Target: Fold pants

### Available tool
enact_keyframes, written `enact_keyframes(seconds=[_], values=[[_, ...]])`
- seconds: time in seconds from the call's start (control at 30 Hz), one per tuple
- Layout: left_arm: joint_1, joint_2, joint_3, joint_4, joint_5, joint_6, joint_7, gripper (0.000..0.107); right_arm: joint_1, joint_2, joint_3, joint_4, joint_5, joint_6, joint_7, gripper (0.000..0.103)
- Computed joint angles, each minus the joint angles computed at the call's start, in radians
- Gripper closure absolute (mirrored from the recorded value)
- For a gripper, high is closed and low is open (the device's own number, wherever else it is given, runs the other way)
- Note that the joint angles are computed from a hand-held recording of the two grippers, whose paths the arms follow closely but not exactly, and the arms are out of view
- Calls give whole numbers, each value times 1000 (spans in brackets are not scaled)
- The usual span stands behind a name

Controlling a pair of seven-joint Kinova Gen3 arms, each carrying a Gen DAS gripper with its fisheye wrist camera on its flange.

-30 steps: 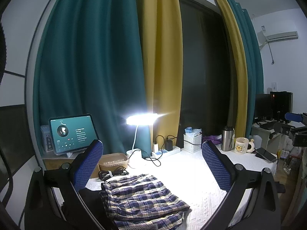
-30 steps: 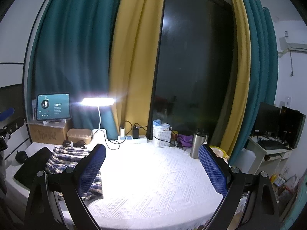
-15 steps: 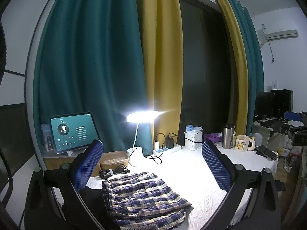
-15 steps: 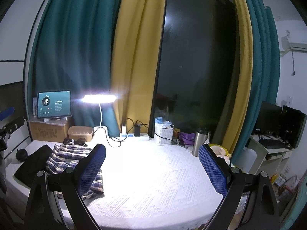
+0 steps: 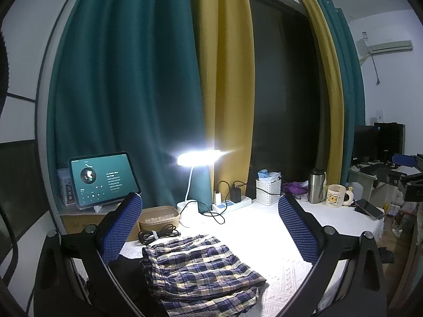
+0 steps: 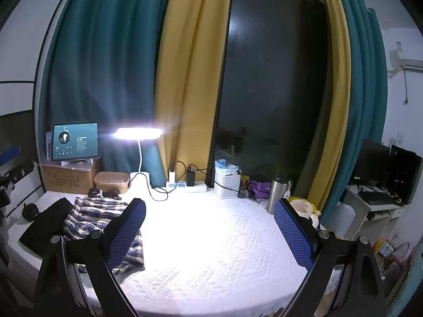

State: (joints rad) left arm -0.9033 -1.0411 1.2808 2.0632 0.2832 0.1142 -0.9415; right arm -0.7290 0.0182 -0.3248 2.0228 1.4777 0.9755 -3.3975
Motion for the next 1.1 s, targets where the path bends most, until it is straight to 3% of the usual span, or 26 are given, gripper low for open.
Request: enact_keyframes(seconds=[1.1], values=[[-3, 29, 3, 29, -21, -45, 9, 6, -2, 8, 3, 5, 3, -6, -9, 5]])
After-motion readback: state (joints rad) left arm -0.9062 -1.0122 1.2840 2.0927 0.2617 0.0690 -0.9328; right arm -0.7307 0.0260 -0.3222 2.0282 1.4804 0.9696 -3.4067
